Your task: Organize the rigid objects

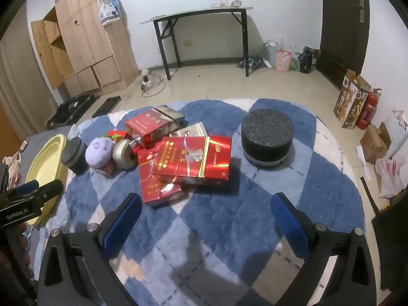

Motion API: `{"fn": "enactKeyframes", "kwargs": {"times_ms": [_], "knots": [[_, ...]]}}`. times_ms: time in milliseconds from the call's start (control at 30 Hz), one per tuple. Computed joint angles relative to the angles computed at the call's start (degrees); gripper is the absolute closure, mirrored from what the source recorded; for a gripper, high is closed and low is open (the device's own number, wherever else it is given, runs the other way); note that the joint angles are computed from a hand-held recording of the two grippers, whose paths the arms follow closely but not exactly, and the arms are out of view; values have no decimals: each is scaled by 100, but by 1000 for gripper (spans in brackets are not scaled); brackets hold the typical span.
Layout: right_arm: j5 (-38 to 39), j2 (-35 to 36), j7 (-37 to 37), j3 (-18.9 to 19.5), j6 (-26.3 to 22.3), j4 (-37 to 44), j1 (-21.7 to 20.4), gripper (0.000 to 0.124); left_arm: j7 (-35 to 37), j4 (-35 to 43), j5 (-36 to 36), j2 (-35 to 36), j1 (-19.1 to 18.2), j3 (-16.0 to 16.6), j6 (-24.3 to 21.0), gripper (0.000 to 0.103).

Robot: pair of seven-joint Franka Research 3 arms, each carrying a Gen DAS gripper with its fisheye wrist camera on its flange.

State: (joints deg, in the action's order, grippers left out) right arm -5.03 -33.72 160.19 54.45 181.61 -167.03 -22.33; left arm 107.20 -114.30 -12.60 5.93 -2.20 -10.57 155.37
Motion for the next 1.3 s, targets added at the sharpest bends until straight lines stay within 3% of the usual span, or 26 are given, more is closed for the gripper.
{"fn": "enactKeyframes", "kwargs": {"times_ms": [233,1300], "knots": [[-39,8,32,-102,-129,35,24,21,241,2,-283,-31,25,-39,12,0],[-305,64,182,-252,-209,49,77,21,317,-55,-263,-65,-30,-11,112,0]]}}
